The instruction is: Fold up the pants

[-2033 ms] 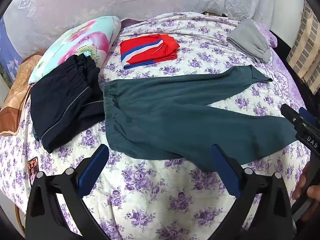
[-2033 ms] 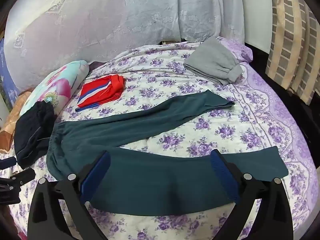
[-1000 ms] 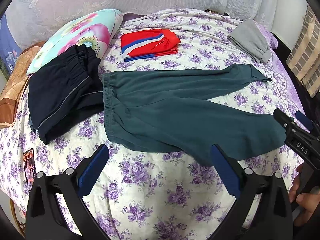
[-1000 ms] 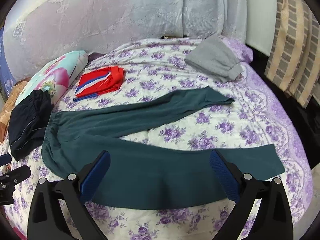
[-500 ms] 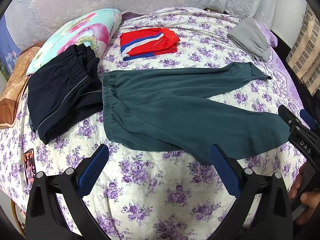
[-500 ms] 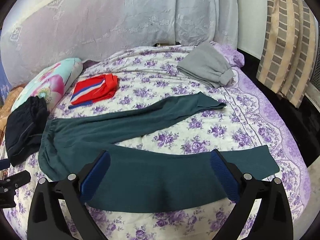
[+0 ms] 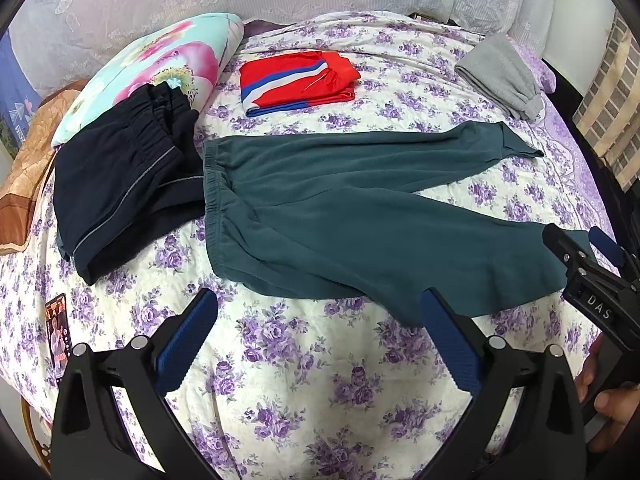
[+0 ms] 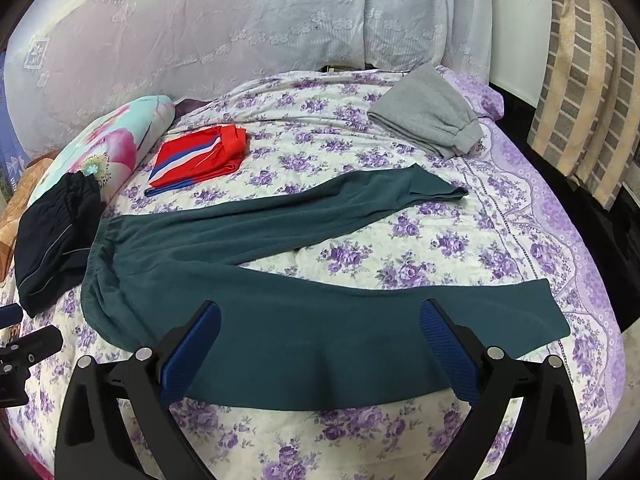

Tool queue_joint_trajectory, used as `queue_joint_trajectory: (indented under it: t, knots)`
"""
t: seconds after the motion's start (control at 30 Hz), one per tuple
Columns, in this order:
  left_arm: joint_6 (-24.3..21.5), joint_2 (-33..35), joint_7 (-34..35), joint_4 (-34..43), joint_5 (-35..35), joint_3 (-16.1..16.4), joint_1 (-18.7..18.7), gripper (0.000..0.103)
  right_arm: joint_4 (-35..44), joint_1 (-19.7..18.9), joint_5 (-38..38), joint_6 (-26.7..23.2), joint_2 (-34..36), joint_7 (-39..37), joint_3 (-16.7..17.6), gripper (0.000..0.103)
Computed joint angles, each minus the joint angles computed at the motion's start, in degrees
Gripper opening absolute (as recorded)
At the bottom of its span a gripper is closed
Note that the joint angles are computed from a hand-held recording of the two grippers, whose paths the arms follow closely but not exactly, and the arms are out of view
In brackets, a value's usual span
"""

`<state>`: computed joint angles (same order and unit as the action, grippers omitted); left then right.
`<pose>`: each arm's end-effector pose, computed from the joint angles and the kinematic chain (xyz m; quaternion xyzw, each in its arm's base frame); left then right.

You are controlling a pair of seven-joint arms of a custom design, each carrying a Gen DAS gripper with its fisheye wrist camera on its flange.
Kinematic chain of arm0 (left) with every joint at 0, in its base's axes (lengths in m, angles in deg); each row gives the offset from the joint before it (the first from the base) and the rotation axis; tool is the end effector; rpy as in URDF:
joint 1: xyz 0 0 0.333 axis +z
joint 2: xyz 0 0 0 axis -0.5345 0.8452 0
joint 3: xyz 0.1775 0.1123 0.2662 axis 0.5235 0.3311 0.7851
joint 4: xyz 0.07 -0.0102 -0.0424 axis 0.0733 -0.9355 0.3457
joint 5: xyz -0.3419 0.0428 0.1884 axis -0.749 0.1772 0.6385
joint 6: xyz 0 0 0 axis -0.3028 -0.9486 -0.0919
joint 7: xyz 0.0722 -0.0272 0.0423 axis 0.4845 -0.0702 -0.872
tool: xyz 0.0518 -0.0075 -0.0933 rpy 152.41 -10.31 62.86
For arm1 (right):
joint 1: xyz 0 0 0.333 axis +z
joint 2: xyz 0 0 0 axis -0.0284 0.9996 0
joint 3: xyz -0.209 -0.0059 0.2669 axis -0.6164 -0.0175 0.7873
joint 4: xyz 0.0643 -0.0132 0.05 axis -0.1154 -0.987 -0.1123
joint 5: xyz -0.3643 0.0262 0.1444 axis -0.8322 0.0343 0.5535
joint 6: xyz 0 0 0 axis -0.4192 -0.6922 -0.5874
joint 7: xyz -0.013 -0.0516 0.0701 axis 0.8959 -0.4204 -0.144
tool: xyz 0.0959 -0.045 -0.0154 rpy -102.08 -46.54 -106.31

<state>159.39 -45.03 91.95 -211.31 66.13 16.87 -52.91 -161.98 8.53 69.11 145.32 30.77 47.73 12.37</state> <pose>0.4104 -0.3164 0.4472 -0.7807 0.5716 -0.1573 0.1977 0.4906 0.0591 0.4310 -0.7464 0.5589 -0.2324 0.2767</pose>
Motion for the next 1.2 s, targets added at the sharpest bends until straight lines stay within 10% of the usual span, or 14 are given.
queue_joint_trajectory:
  t: [0.9,1.2]
  knots:
    - [1.2,2.3,2.9,0.6,-3.8,0.7,0.4,0.098,1.2,-1.0,-3.5,-3.2,2.2,3.0,0.0,0.1]
    - [10.9,1.7,9.9,-5.8,-14.6,4.2,2.8,0.098,1.4,-1.4,-3.7,-3.9,2.8,4.0,-0.6,0.1]
